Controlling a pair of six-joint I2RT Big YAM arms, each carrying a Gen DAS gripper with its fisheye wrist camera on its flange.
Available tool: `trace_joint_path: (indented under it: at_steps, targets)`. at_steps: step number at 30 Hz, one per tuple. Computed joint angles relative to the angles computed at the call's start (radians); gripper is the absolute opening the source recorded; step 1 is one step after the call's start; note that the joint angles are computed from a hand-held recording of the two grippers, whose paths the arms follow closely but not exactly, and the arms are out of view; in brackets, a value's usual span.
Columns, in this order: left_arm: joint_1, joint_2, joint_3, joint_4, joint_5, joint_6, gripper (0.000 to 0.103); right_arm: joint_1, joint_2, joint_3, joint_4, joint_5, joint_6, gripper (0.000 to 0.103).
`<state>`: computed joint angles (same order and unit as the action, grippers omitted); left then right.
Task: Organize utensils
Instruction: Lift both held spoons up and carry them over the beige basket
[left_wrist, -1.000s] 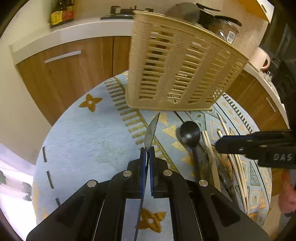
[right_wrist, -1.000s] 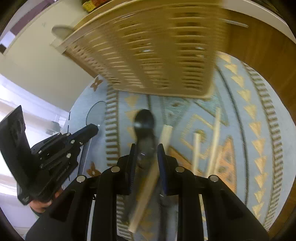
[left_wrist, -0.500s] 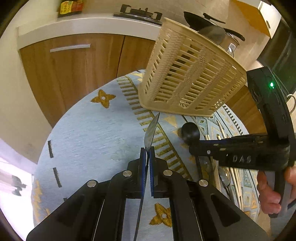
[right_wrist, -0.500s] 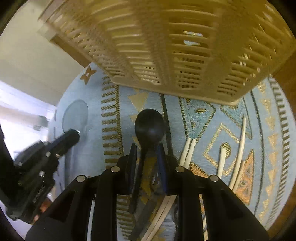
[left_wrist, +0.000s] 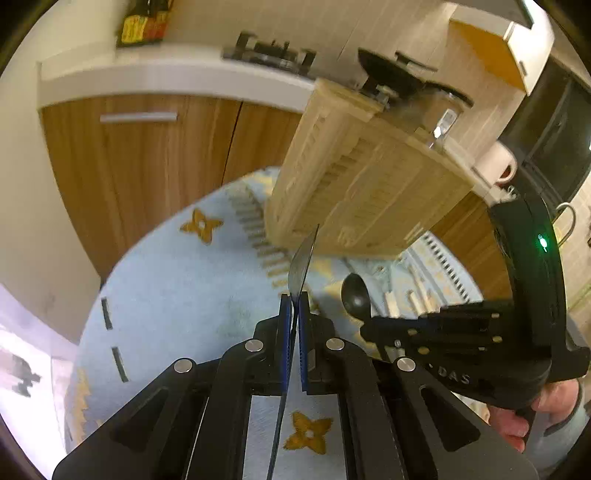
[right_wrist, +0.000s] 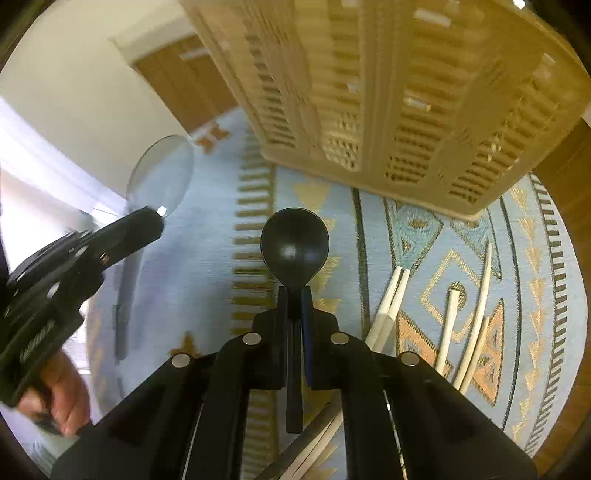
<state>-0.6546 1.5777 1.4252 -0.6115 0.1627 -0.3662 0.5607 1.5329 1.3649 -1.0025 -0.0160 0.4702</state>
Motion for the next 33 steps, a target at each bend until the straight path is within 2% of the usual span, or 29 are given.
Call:
trace_joint_path:
  at_steps: [8,12,15,17,18,21,23,26,31,33]
  targets:
    - [-0.006,-0.087,-0.021,0.142,-0.016,-0.028,0.002,0.029,-0.179,-0.052,0.132,0.028,-0.056,0.005]
    - [-0.018,-0.091,0.037,0.198,-0.031,0.003,0.002,0.016,-0.261,-0.054,0.214,0.063,-0.093,0.005]
    - [-0.026,-0.072,0.097,0.218,-0.041,0.030,0.002,-0.031,-0.341,-0.069,0.239,0.022,-0.118,0.005]
    - [-0.031,-0.046,0.144,0.248,-0.045,0.044,0.002,-0.056,-0.364,-0.059,0.252,0.055,-0.140,0.005]
    - [-0.032,-0.035,0.163,0.260,-0.046,0.047,0.002,-0.063,-0.368,-0.057,0.274,0.080,-0.149,0.005]
    - [-0.030,-0.004,0.205,0.324,-0.019,0.032,0.002,-0.111,-0.372,-0.048,0.315,0.066,-0.133,0.005]
    - [-0.034,0.020,0.231,0.370,-0.011,0.018,0.002,-0.142,-0.369,-0.056,0.364,0.086,-0.139,0.005]
    - [-0.042,0.061,0.265,0.433,-0.027,0.005,0.002,-0.178,-0.362,-0.074,0.445,0.155,-0.165,0.005]
    - [-0.056,0.121,0.302,0.506,-0.065,-0.026,0.002,-0.235,-0.331,-0.096,0.541,0.169,-0.167,0.005]
    - [-0.060,0.144,0.314,0.527,-0.087,-0.043,0.002,-0.240,-0.321,-0.115,0.593,0.205,-0.182,0.005]
